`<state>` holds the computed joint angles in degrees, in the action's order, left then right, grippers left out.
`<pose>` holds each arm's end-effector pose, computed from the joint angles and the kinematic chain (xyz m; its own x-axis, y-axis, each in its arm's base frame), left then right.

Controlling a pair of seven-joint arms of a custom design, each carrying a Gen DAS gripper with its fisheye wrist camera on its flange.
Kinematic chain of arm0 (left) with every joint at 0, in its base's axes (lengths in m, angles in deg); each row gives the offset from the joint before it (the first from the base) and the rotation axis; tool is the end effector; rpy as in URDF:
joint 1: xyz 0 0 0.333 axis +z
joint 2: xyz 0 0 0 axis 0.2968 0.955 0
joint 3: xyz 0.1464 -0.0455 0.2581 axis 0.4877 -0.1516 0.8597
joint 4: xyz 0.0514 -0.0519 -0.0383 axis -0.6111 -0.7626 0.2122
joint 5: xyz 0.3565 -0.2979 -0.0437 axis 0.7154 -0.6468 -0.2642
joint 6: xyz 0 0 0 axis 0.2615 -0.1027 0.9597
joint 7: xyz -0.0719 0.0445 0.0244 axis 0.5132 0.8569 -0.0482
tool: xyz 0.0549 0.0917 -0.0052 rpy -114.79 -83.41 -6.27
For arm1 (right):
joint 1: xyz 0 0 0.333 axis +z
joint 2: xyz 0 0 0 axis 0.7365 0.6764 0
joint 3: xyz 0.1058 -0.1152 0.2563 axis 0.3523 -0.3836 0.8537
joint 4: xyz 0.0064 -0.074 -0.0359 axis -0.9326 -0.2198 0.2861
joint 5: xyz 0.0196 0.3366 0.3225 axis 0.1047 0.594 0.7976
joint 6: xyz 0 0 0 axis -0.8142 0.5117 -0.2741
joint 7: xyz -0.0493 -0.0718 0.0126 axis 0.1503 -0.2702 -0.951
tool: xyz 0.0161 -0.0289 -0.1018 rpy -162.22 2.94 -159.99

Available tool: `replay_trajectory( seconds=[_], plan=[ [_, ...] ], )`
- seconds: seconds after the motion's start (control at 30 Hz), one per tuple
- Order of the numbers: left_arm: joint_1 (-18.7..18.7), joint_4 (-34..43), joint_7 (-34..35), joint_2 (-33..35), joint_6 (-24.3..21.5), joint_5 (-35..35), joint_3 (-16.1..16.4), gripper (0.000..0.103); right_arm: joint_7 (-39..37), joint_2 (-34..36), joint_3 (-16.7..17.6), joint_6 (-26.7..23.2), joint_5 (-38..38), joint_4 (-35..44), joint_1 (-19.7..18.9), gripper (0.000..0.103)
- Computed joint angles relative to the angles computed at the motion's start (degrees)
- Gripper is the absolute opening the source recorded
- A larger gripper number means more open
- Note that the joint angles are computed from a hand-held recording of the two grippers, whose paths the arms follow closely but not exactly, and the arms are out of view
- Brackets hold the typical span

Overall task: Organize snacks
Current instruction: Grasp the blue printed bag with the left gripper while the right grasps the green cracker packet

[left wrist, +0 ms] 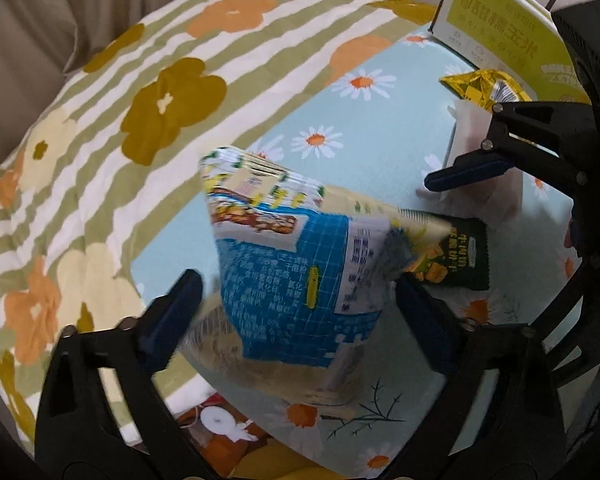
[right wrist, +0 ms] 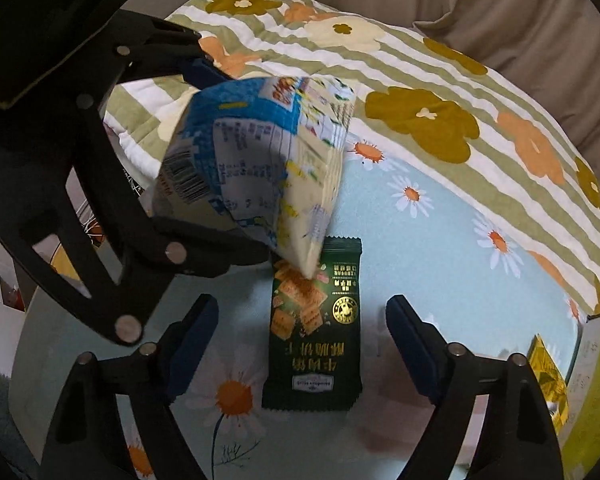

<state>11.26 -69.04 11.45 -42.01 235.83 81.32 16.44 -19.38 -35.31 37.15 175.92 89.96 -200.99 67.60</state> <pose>0.5101 -0.1251 0.3071 -0.2427 -0.9700 -0.0155 -0.9060 0.2323 -0.3539 0.5050 0.2095 0.2772 0.9258 -0.3776 0.0150 -0.3384 -0.8460 -0.4120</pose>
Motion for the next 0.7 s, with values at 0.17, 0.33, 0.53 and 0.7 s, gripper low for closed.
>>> replay_trajectory(
  seconds=[0.17,0.33,0.53,0.7],
  plan=[
    [-0.3,-0.6,0.9,0.1,0.6,-1.8,0.4,0.064,0.2,1.0,0.4,1.3,-1.0,0.2,0.0,0.075],
    [-0.2,-2.1,-0.1,-1.4,1.5,-4.2,0.9,0.06,-1.7,1.0,0.3,2.0,0.6,-0.2,-0.1,0.073],
    [-0.2,-4.5,-2.4,-4.0,2.8,-8.1,1.9,0.06,-2.6,1.1,0.4,2.4,3.5,-0.2,0.0,0.067],
    [0.4,-6.6,-6.8,-7.0,3.4,-8.4,1.6,0.06,-4.9,-0.3,0.2,3.0,6.6,-1.7,0.3,0.051]
  ],
)
